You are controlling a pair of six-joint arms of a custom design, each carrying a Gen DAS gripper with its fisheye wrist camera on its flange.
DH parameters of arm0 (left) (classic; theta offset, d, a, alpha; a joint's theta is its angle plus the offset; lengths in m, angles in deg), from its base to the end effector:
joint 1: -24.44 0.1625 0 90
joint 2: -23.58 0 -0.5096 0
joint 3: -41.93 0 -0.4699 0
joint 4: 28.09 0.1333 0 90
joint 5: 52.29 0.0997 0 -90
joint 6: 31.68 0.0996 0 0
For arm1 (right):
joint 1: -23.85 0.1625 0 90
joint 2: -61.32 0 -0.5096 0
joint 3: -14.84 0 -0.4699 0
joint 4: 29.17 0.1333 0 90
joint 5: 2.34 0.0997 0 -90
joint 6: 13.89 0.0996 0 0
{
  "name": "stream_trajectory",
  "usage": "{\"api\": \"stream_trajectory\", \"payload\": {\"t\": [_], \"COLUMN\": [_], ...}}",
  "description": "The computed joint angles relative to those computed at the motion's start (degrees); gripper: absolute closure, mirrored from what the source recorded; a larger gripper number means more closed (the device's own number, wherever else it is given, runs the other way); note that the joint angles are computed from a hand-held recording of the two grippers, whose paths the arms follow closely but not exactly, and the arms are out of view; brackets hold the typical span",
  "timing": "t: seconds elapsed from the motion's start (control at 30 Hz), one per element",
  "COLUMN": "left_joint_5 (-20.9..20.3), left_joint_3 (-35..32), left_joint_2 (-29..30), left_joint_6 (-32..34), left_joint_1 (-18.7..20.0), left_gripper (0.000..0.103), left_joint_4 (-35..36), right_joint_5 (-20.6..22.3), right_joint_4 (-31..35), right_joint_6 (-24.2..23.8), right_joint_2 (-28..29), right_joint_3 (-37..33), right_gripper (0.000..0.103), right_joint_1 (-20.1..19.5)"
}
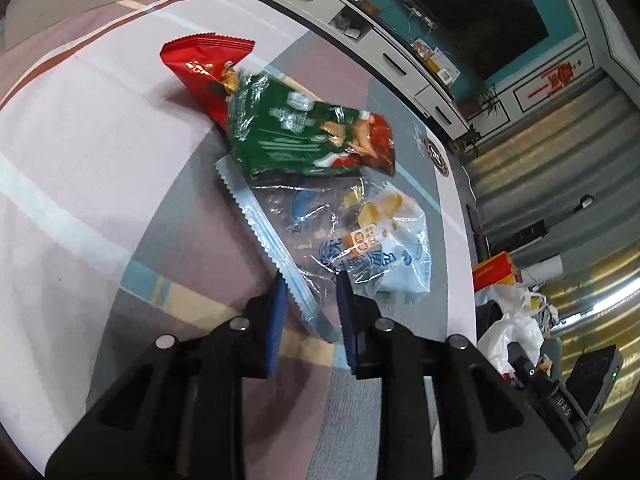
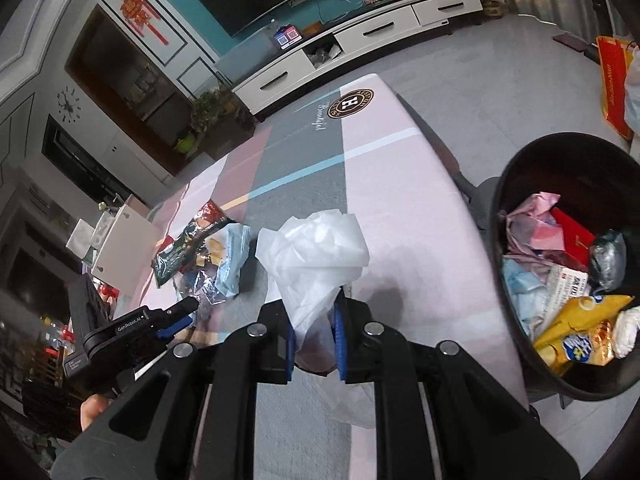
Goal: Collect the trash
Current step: 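Grasp the clear plastic bag with the left tool while the right tool grasps the white plastic bag, then carry the clear bag and white bag over the black bin and lower them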
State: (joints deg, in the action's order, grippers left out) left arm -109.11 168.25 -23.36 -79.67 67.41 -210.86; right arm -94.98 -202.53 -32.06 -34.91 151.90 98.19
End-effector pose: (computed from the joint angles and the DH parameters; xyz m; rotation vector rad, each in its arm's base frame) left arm -0.2750 -0.5129 0.0150 -0.1213 2.7979 -0.8368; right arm 0.0049 -0.4594 0.3559 0.0351 -2.7130 0.9920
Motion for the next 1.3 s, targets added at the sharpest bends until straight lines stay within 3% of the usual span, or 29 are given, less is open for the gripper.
{"api": "stream_trajectory", "payload": {"t": [0.07,0.3,0.63,1.1,1.3], "left_joint_5": [0.22,3.06,5.21,6.45,6.09], "left_joint_3": [-0.07,2.31,6.74,2.03,-2.46], "left_joint_2": [-0.14,-1.19,-4.69,-1.84,1.61], "left_joint_6": [1.24,4.45,3.6,9.93,14.28], "left_joint_1": [-0.71,-6.68,-14.29,-19.7,-20.97], "left_gripper": [0.085,0.086,0.085,0.085,0.085], "left_joint_4": [1.22,3.42,5.01,5.59,6.07], "right_joint_5": [-0.29,-0.99,2.53,8.64,12.5], "right_joint_4": [-0.05,-0.2,2.73,2.07,0.16], "right_joint_6": [-0.18,-2.39,-3.43,-5.87,-5.37], "right_joint_2": [-0.62,-4.98,-12.72,-22.36,-25.32], "right_joint_3": [0.42,3.09,5.65,7.66,7.28], "right_gripper": [0.087,0.087,0.087,0.087,0.087], "right_joint_1": [-0.06,-0.33,-3.13,-8.79,-13.93]}}
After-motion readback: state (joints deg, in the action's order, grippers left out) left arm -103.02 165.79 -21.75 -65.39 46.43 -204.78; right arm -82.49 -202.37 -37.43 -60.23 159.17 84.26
